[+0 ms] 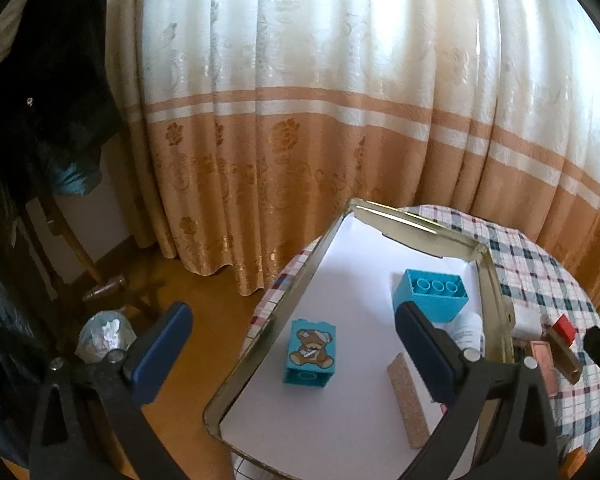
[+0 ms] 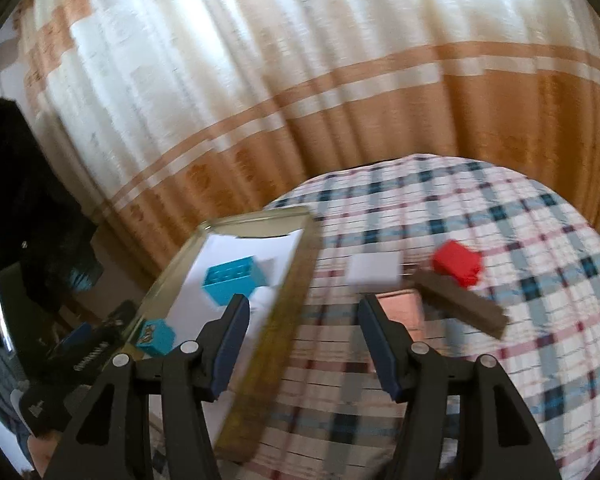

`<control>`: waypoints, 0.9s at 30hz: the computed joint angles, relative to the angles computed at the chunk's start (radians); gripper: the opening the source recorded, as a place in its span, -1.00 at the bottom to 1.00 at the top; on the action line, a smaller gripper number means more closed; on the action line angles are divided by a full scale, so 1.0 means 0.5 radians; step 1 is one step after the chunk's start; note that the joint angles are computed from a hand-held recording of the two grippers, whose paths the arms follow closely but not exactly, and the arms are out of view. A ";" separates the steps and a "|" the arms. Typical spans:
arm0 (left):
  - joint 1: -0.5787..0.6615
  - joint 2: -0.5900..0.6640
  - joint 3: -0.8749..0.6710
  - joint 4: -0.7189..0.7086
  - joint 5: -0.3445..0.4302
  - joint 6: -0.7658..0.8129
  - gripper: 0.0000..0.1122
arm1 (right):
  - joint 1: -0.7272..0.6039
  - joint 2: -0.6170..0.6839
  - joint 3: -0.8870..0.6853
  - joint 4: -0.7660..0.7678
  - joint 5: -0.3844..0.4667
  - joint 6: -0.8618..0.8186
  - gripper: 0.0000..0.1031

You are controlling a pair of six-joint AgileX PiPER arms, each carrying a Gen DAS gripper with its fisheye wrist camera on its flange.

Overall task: Organize rigid objects
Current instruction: 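Lower the bear block into the tray and open the left gripper, then move the left gripper back over the table toward the black knit object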

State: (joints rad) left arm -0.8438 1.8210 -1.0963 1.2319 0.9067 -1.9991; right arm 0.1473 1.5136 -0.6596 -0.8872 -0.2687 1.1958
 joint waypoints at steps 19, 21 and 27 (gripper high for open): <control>-0.308 0.251 -0.401 -0.146 -0.309 0.423 0.83 | -0.832 -0.127 0.236 -0.444 -0.198 0.116 0.16; -0.345 0.287 -0.461 -0.199 -0.379 0.553 0.82 | -0.897 -0.128 0.250 -0.467 -0.231 0.119 0.16; -0.394 0.381 -0.614 -0.608 -0.678 1.124 0.71 | -1.082 -0.129 0.276 -0.574 -0.335 0.180 0.16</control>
State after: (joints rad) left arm -1.0410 2.0117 -1.4034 0.9280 0.5675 -1.4372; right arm -0.3935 1.4493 -0.5215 -1.1742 -0.4362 1.2860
